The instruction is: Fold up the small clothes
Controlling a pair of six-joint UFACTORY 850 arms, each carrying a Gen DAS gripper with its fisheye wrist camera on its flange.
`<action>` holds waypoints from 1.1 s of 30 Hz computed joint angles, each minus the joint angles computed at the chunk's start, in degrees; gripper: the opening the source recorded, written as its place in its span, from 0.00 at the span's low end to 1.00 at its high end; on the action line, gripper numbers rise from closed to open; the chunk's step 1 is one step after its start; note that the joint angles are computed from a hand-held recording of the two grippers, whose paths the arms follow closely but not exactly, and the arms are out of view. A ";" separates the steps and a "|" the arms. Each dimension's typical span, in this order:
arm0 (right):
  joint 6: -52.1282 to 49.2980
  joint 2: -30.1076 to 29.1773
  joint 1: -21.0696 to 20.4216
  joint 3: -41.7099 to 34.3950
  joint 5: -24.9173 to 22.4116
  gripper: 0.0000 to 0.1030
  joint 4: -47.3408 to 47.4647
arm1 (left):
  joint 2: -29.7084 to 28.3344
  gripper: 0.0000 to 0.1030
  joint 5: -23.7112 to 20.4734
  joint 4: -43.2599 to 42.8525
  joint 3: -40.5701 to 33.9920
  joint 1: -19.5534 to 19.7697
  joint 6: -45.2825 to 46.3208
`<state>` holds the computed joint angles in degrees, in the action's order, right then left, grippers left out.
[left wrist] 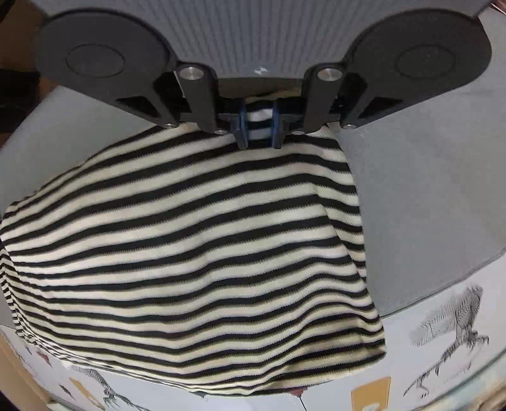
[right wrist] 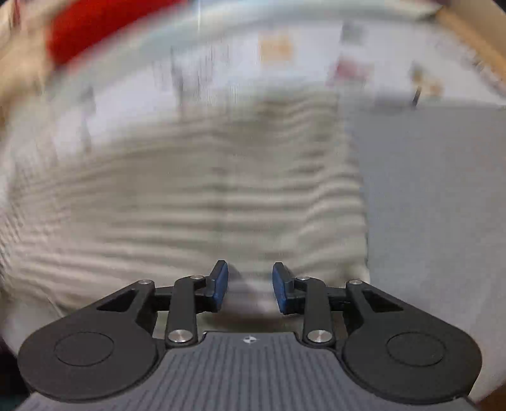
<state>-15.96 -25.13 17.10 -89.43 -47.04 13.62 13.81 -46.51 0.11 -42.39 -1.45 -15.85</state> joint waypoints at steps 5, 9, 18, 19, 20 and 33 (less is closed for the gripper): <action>-0.68 0.39 0.01 -1.09 2.03 0.34 2.68 | 2.23 0.27 6.17 2.10 -3.12 2.91 -4.07; -8.27 1.14 2.06 -0.62 9.28 0.34 9.11 | -2.64 0.27 12.94 5.35 -6.69 1.51 -9.71; -11.03 -8.60 6.34 -12.18 11.05 0.40 14.56 | -15.25 0.26 21.11 14.79 -11.22 -2.30 -17.64; -7.76 -10.46 6.80 -14.53 9.68 0.41 10.90 | -16.49 0.26 19.81 16.41 -11.71 -2.31 -19.32; -3.52 -12.53 7.23 -17.20 7.18 0.42 5.81 | -17.65 0.26 18.10 17.83 -12.26 -2.16 -20.98; 7.58 -17.81 4.51 -24.12 3.17 0.45 -1.29 | -17.90 0.27 8.38 24.36 -13.86 1.79 -36.24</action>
<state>-8.37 -42.94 21.61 -113.55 -43.87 12.33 -4.09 -38.13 24.46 -56.25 0.34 -52.09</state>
